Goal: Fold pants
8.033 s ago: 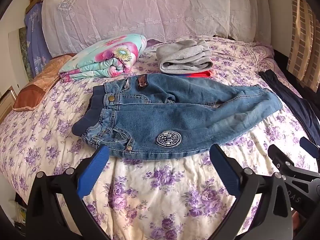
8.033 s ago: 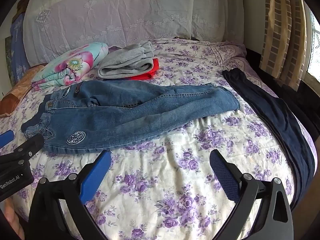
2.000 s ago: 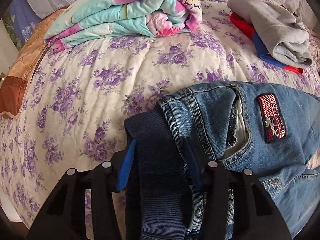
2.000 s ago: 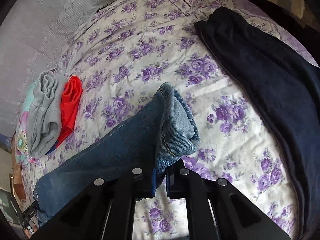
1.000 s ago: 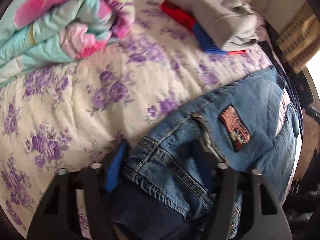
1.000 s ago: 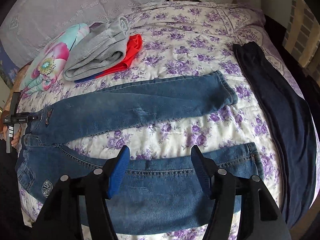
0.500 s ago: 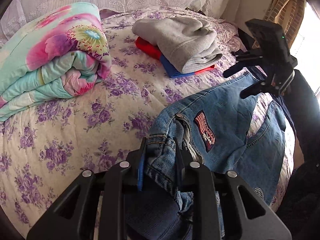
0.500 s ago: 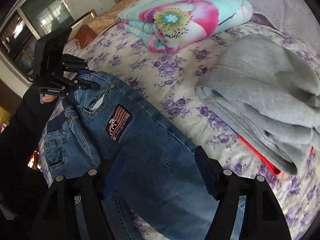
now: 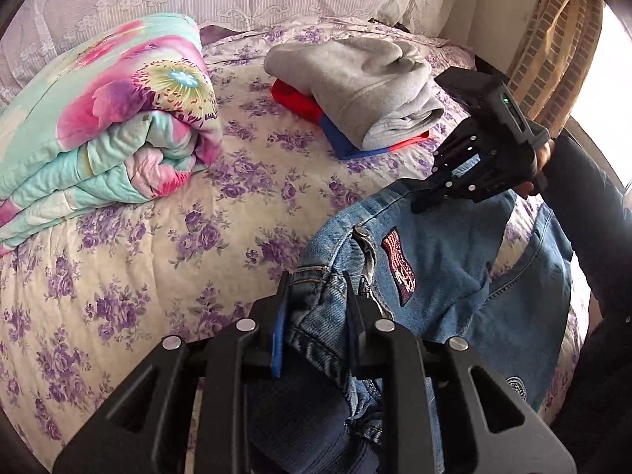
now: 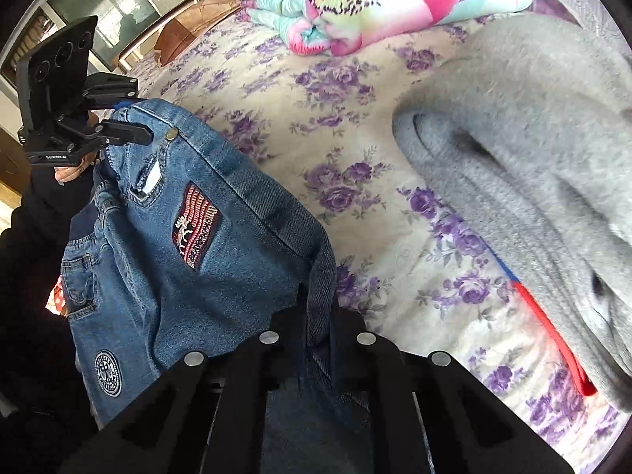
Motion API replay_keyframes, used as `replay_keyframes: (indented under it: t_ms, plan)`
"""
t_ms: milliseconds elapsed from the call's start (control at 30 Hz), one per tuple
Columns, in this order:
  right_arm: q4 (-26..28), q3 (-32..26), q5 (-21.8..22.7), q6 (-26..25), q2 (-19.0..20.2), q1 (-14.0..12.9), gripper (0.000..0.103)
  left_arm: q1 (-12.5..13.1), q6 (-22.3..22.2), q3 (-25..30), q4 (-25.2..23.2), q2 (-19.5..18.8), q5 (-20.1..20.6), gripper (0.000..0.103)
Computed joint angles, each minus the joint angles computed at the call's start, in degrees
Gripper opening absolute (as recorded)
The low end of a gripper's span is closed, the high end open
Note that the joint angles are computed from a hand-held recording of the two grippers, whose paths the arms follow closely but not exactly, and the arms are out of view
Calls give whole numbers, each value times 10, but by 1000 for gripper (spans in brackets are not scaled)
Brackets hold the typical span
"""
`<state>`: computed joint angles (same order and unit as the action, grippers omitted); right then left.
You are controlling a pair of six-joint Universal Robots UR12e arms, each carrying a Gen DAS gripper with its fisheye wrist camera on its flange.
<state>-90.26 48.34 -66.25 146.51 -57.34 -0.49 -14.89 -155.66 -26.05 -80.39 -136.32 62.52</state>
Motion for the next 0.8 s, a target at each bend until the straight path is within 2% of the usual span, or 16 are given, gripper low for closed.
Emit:
replay_keyframes:
  t_ms: [67, 200, 367, 533, 633, 800]
  plan:
    - [-47, 29, -11, 12, -24, 2, 8, 1, -1, -17, 20, 12, -2, 22]
    - [-132, 80, -28, 76, -69, 4, 10, 0, -1, -65, 55, 47, 2, 22]
    - [-221, 162, -110, 115, -135, 26, 9, -2, 23, -160, 101, 112, 3, 22]
    - [-252, 240, -133, 157, -199, 40, 9, -1, 54, -254, 123, 175, -6, 22]
    - [-265, 301, -145, 162, -241, 56, 9, 2, 71, -310, 131, 209, -15, 22]
    - [-279, 388, -168, 177, -285, 78, 10, 3, 110, -377, 110, 244, -21, 24]
